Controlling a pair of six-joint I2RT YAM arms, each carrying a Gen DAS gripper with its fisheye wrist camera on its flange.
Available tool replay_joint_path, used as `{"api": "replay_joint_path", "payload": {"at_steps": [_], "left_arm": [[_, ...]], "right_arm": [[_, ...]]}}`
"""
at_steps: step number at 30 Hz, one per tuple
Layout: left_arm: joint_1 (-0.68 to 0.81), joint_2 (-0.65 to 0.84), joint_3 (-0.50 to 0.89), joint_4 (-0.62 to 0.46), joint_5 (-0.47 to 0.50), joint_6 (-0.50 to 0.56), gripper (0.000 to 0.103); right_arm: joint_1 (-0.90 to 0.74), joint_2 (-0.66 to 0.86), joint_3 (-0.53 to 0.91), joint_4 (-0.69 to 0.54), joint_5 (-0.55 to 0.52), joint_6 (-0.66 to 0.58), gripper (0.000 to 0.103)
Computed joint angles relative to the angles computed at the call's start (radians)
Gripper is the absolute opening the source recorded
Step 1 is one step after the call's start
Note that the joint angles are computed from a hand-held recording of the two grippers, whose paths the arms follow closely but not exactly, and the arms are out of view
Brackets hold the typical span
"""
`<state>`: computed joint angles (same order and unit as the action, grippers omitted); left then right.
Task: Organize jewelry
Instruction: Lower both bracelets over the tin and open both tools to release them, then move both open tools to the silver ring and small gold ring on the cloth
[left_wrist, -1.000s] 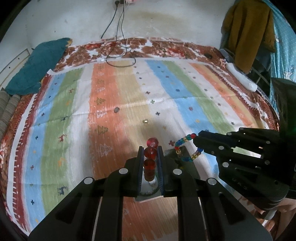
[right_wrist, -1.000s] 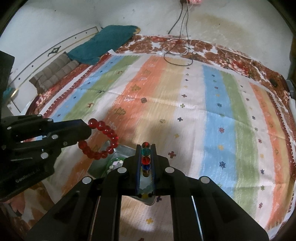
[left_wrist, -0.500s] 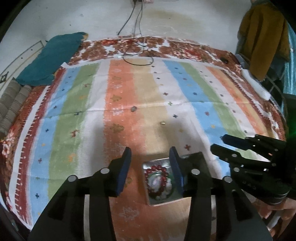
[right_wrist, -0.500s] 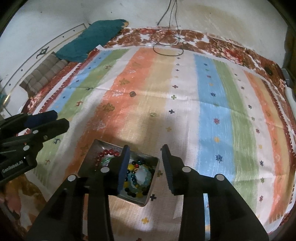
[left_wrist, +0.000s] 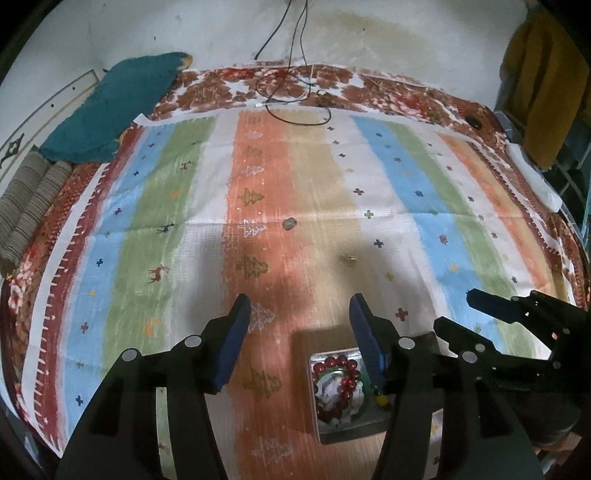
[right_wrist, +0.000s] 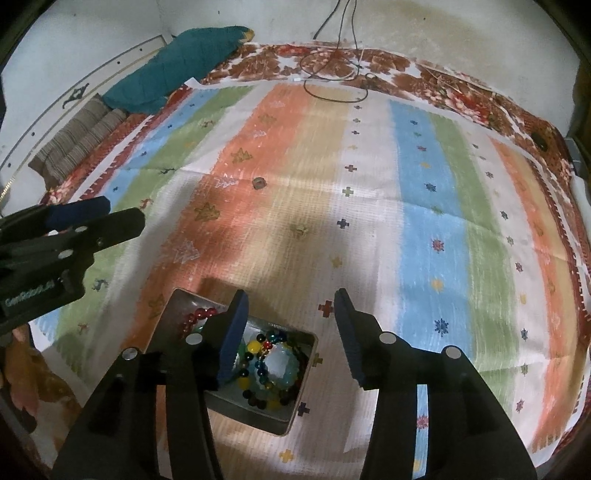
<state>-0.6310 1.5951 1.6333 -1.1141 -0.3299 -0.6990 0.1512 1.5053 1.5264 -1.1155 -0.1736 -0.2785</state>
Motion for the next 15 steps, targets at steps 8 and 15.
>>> {"api": "replay_joint_path", "payload": {"at_steps": [8,15], "left_arm": [[0.035,0.025,0.015,0.0,0.011,0.019,0.063],[0.087,0.088,0.051,0.005,0.04,0.063,0.065]], "right_arm": [[0.026,0.073,0.056,0.001,0.012,0.005,0.053],[0.039,0.156,0.105,0.0,0.03,0.014,0.054]]}}
